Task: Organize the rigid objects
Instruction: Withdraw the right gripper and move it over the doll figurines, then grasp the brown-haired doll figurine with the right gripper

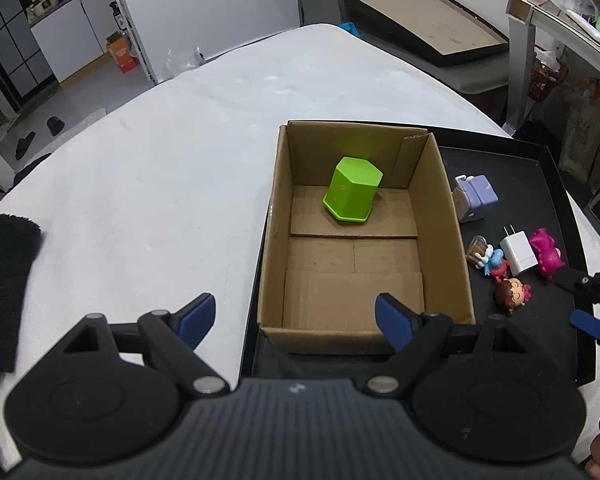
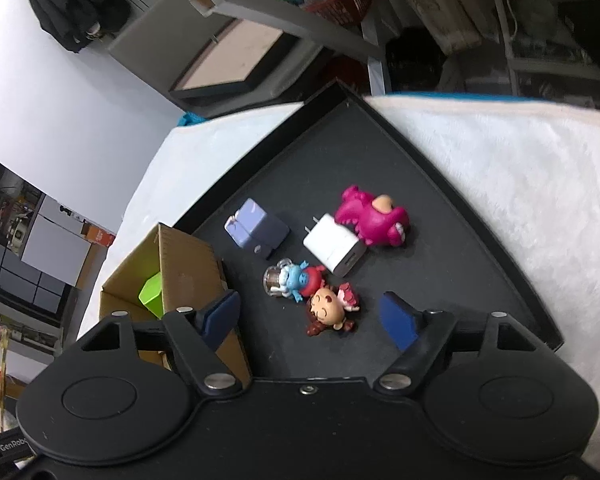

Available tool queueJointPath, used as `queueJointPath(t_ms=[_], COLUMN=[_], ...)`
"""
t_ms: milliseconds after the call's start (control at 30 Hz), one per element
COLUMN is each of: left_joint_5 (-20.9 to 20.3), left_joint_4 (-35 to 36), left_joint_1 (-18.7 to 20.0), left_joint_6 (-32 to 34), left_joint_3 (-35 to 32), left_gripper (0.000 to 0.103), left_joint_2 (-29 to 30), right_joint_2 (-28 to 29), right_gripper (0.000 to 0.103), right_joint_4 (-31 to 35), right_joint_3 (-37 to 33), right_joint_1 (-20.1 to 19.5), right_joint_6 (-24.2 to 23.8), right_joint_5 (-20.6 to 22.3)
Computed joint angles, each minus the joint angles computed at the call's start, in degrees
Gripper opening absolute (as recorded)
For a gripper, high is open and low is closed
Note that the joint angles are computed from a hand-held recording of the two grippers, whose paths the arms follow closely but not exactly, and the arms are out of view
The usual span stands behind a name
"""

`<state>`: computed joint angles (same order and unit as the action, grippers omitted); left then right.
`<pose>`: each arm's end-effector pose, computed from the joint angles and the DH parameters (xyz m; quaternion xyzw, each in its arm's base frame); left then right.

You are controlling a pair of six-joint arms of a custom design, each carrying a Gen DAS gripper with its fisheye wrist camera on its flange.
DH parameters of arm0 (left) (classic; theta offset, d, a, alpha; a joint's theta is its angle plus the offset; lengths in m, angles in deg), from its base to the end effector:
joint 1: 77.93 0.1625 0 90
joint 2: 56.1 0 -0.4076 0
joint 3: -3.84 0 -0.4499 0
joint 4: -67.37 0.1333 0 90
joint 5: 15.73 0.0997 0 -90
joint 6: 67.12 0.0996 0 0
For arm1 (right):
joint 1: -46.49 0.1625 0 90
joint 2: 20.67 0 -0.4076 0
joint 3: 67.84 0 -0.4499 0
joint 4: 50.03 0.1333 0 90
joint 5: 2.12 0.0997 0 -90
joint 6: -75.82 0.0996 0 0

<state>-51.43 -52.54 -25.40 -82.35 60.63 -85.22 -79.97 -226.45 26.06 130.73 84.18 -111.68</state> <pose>-0.3510 -0.8100 0.0978 0.1628 0.8747 -0.2181 0.4011 0.0278 -0.7203 0.2779 -0.1826 -0.8706 0.4340 0.1430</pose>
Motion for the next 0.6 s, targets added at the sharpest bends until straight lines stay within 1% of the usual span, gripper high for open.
queueJointPath(t_ms=[33,133,200,333,433,500,600], left_joint_5=[0.2,0.6,0.8,1.2,0.6,-0.1,-1.5], left_joint_4=[-0.1,-0.5,-0.3,0.6,0.7,-0.7,-1.7], left_joint_1=[0.1,0.6,1.0,1.7,2.1,2.2,2.2], left_joint_6=[0.2,1.1,1.7,1.9,2.3,3.8,5.0], left_joint_3=[-0.2,-1.5,-2.6,-4.5,-5.9,-6.2,-6.9], left_gripper=[0.086,0.086,0.086,0.085,0.085,0.085,0.085], left_joint_2=[0.2,1.2,2.0,3.4,4.3,4.6,5.1], right_joint_2=[0.1,0.8,1.4,2.8,4.0,5.1,6.6], right_gripper=[0.072,0.07,0.069,0.068,0.068,0.068,0.066], right_joint_4=[1.0,3.1,3.8,5.2,6.7,7.3,8.4], right_joint_3=[-0.3,-1.5,-2.4,-4.3,-6.0,-7.1,-8.7], right_joint_1=[-0.2,-0.4,-0.2,-0.1,0.1,0.2,0.6], right_joint_6=[0.8,2.1,2.2,1.8,1.3,0.7,-0.5], right_joint_5=[0.4,0.3,-0.7,-1.5,-2.4,-3.7,-6.8])
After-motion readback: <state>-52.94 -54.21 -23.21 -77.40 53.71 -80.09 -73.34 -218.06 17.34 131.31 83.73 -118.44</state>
